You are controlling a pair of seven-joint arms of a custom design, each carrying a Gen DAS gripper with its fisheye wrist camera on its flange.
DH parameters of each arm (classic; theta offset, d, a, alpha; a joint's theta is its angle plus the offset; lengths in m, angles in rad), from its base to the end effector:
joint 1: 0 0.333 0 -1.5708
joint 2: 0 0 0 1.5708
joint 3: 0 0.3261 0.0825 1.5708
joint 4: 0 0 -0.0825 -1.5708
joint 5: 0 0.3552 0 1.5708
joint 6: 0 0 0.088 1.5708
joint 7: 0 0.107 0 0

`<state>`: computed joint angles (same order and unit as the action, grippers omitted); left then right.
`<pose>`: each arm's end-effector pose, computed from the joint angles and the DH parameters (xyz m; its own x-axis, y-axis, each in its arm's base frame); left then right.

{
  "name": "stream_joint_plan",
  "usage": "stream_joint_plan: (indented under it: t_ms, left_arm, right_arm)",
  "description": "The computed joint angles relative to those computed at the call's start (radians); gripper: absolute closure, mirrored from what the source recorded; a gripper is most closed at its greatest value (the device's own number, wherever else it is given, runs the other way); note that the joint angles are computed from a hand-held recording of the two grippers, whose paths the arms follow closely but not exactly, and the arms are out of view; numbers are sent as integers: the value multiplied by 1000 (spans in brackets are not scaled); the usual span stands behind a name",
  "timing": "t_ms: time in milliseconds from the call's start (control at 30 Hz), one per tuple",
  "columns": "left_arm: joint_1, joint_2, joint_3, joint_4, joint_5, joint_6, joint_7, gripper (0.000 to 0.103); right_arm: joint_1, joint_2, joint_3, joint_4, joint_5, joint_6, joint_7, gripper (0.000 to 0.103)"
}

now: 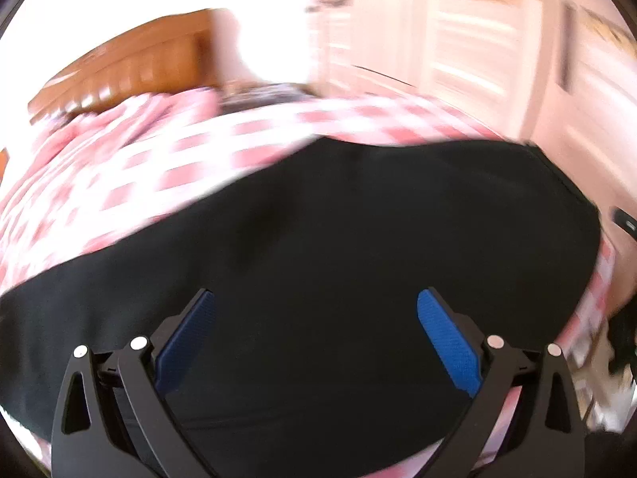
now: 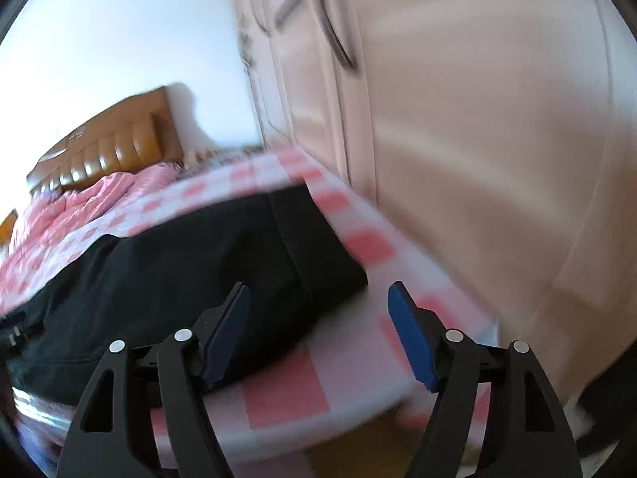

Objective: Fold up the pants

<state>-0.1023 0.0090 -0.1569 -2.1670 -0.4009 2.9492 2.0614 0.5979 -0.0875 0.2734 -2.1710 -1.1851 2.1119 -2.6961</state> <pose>0.5472 -0.1182 0.5047 -0.3709 -0.9286 -0.0145 -0.6491 0.2703 -0.7110 0.3585 0.3640 0.4828 -0.4089 -0.9058 -0.1114 -0.4338 0.3003 -0.8495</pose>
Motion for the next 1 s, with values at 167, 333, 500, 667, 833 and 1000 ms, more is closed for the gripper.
stream_joint_plan:
  t_ms: [167,333,500,667,833,1000]
  left_arm:
    - [20,150,36,261,139,-138,-126,2]
    - [-30,360,12,536,131,-306,-117,2]
    - [-96,428,71,570,222,-308,-169,1]
    - [-100,418,93,552,274,-282,-184,1]
    - [-88,425,81,559,261,-281,-178,1]
    - [-21,307,43,425,160,-144,-113,2]
  right_arm:
    - [-53,200,-56,278,7,193,-488,6]
    - [-100,458,-119,616,284,284,-827,6]
    - [-168,560,-113,668,543,312,-1014,7]
    - [-114,516,-179,582,541,362,-1006,8]
    - [-78,529,-213,608,530,335,-998,9]
    - [-16,513,-239,638,451,262,-968,8]
